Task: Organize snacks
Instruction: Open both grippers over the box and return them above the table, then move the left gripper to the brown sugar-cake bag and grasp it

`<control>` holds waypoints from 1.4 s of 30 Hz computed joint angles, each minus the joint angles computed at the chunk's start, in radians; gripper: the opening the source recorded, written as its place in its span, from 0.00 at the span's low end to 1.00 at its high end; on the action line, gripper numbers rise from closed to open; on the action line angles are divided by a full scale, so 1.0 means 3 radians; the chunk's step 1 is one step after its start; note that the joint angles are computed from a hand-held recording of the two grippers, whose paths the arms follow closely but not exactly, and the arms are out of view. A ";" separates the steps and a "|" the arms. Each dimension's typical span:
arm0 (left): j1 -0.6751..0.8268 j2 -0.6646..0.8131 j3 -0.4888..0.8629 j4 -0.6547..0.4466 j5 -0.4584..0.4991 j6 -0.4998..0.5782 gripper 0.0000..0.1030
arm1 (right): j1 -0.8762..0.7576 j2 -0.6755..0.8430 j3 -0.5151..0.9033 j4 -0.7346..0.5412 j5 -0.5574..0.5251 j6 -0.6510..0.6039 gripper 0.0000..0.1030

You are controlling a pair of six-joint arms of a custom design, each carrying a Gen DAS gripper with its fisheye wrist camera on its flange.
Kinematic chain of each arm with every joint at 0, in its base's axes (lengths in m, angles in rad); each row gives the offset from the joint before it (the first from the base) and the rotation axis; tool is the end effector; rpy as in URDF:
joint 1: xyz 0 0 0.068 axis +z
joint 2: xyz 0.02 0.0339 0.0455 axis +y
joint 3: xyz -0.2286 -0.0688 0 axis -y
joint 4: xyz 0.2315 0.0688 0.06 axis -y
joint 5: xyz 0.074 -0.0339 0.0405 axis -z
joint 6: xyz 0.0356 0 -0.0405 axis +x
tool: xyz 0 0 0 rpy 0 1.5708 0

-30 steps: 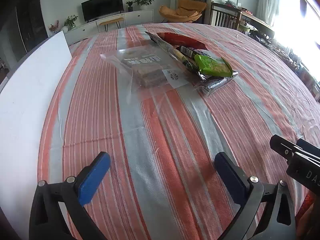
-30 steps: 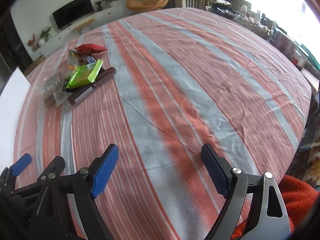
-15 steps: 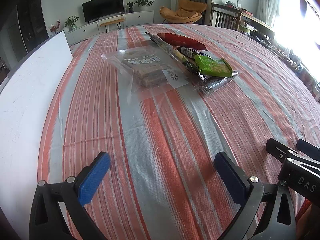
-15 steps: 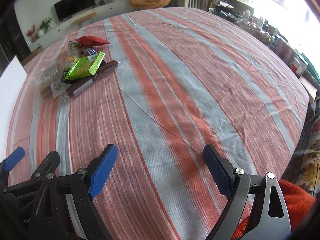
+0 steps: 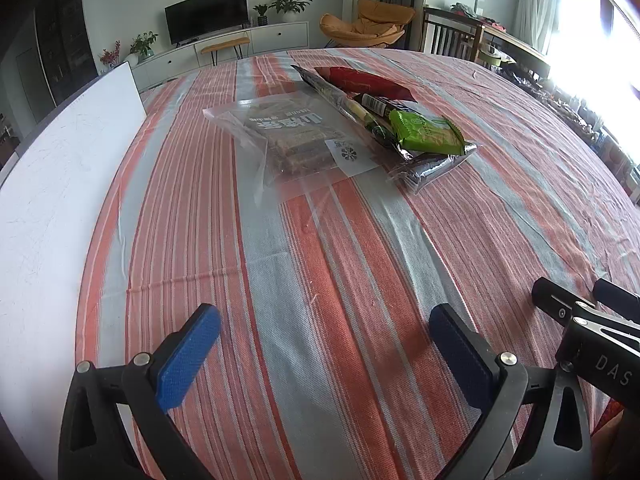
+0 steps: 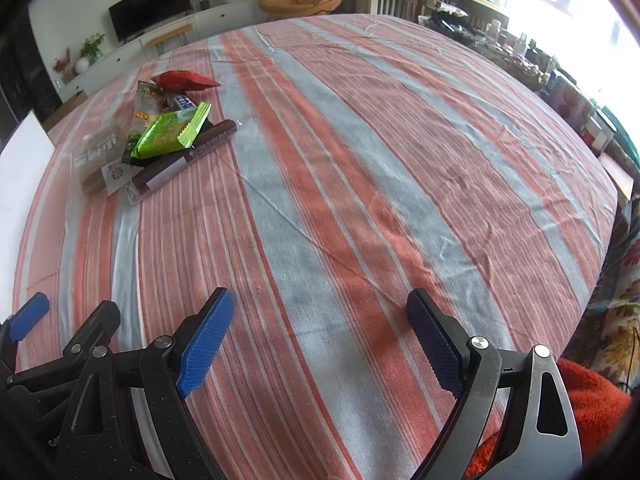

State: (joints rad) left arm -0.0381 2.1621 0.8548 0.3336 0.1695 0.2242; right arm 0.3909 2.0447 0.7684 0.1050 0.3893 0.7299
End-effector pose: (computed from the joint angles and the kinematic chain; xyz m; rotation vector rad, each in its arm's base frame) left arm 0.3265 -0.0185 0.0052 0.3962 2.4984 -0.1416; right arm 0.2738 0.0982 0.0143 0.5403 2.5425 -0.1542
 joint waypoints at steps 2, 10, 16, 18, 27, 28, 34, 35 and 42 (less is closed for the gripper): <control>0.0000 0.0001 0.0002 -0.0001 0.0000 0.0000 1.00 | 0.0000 0.0000 0.0000 0.0000 0.0000 0.0000 0.88; -0.0001 0.0004 0.0001 0.0003 0.0000 -0.0002 1.00 | -0.0002 0.0001 -0.0002 0.0003 -0.0001 -0.0002 0.88; -0.0001 0.0003 0.0001 0.0003 0.0000 -0.0002 1.00 | -0.0001 0.0000 -0.0005 0.0005 -0.0002 -0.0002 0.88; -0.0001 0.0003 0.0002 0.0002 0.0001 -0.0001 1.00 | -0.0001 0.0002 -0.0003 0.0005 -0.0002 -0.0002 0.88; -0.0001 0.0017 0.0023 -0.0013 0.0007 0.0004 1.00 | 0.0000 -0.0005 -0.0006 0.0001 -0.0004 -0.0002 0.88; 0.0008 -0.0011 0.0012 -0.0043 0.0016 0.0022 1.00 | 0.0002 -0.0009 -0.0011 0.0001 -0.0008 -0.0001 0.88; 0.0157 -0.0123 0.0235 -0.0728 0.0140 0.0219 1.00 | 0.0010 -0.0007 -0.0010 -0.0001 -0.0006 0.0005 0.88; 0.0235 -0.0141 0.0308 -0.0881 0.0254 0.0195 1.00 | 0.0010 -0.0007 -0.0010 -0.0001 -0.0006 0.0005 0.88; 0.0429 -0.0098 0.1115 -0.1529 0.0480 -0.0401 1.00 | 0.0011 -0.0010 -0.0010 -0.0004 -0.0008 0.0009 0.88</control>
State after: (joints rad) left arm 0.0905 2.1326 1.1893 -0.1251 0.3134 0.1038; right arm 0.3943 2.0418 0.7654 0.1038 0.3871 0.7325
